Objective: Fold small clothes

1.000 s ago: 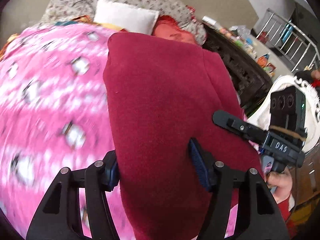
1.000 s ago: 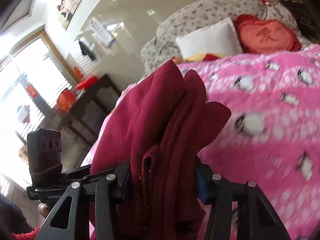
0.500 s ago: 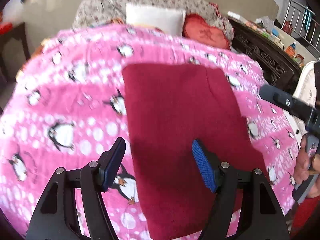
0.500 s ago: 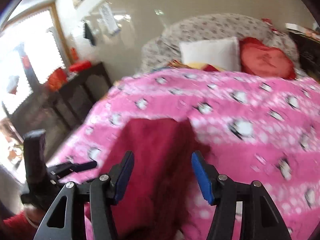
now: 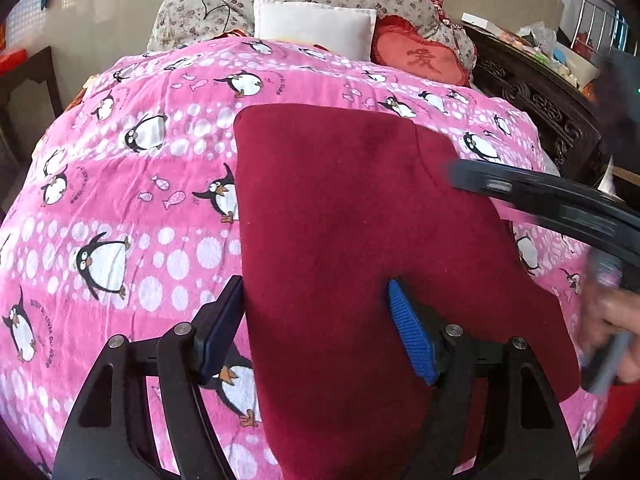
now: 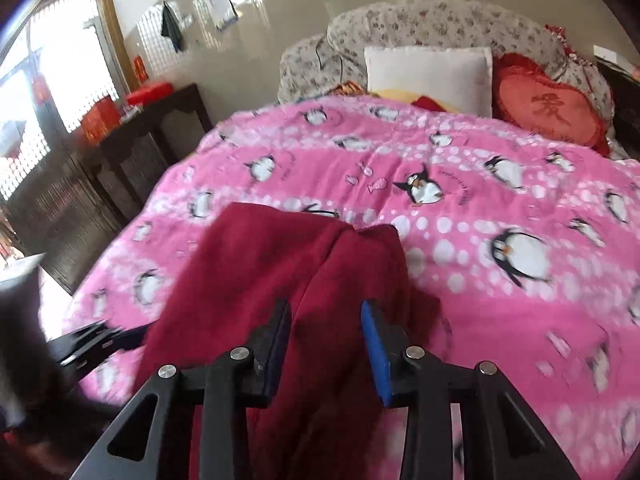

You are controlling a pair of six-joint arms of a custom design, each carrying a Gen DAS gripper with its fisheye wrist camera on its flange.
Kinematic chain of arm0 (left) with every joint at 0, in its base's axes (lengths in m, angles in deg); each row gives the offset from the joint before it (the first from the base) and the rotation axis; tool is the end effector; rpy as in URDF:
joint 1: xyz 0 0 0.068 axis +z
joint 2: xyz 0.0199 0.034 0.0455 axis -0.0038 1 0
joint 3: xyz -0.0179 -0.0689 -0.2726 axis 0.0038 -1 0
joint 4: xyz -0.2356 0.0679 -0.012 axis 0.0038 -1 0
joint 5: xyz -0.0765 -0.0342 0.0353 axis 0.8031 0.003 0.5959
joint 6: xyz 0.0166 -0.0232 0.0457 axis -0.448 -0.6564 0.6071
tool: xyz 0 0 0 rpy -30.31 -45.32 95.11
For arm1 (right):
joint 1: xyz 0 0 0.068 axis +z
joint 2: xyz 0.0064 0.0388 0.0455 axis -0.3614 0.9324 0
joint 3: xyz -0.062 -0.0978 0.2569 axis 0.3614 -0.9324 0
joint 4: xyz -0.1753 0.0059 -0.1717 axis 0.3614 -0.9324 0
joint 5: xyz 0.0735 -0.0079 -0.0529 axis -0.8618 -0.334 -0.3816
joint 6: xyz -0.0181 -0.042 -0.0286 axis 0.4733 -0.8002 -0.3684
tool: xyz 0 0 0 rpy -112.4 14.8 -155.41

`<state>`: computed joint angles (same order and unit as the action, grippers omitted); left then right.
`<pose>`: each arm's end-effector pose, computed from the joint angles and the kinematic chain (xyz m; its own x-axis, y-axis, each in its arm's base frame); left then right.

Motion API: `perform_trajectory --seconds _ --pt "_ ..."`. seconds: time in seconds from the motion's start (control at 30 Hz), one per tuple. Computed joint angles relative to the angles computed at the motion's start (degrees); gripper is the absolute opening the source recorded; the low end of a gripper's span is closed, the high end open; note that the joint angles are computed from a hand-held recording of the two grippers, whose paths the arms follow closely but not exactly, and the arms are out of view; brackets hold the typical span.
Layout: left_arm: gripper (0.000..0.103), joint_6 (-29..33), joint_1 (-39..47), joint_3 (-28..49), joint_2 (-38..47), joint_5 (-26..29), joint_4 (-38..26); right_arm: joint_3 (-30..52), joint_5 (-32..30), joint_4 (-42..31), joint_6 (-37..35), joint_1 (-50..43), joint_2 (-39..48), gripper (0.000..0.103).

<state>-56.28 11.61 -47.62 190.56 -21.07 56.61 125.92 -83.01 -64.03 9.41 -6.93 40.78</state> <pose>0.2802 0.0463 0.0965 -0.7856 0.0297 -0.6180 0.1597 0.9748 -0.1561 0.3358 0.0958 0.1152 -0.7107 -0.1612 -0.6847 -0.4119 0.8844 0.2193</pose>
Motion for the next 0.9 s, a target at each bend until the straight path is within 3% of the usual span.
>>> perform_trajectory --seconds 0.13,0.3,0.4,0.5,0.67,0.9 --pt "0.073 -0.18 0.50 -1.32 -1.66 -0.34 0.14 -12.97 2.38 3.00 -0.86 4.10 -12.05 0.035" --pt "0.073 0.00 -0.69 -4.49 -3.15 -2.81 3.70 -20.35 10.01 9.64 -2.06 9.49 -8.23 0.035" --pt "0.073 -0.31 -1.54 -6.70 -3.63 -4.41 7.09 -22.93 8.51 15.50 -0.29 8.06 -5.81 0.035" --pt "0.073 -0.82 -2.25 -8.84 -4.66 -6.39 10.45 -25.11 7.00 15.85 2.73 7.66 -10.57 0.037" --pt "0.073 -2.43 -2.29 -11.58 -6.67 -8.52 14.49 -28.15 15.67 18.09 6.72 13.75 -16.61 0.046" --pt "0.073 -2.85 -1.45 -13.14 -9.43 -10.41 15.06 -25.74 25.57 16.44 11.68 19.96 -16.92 0.047"
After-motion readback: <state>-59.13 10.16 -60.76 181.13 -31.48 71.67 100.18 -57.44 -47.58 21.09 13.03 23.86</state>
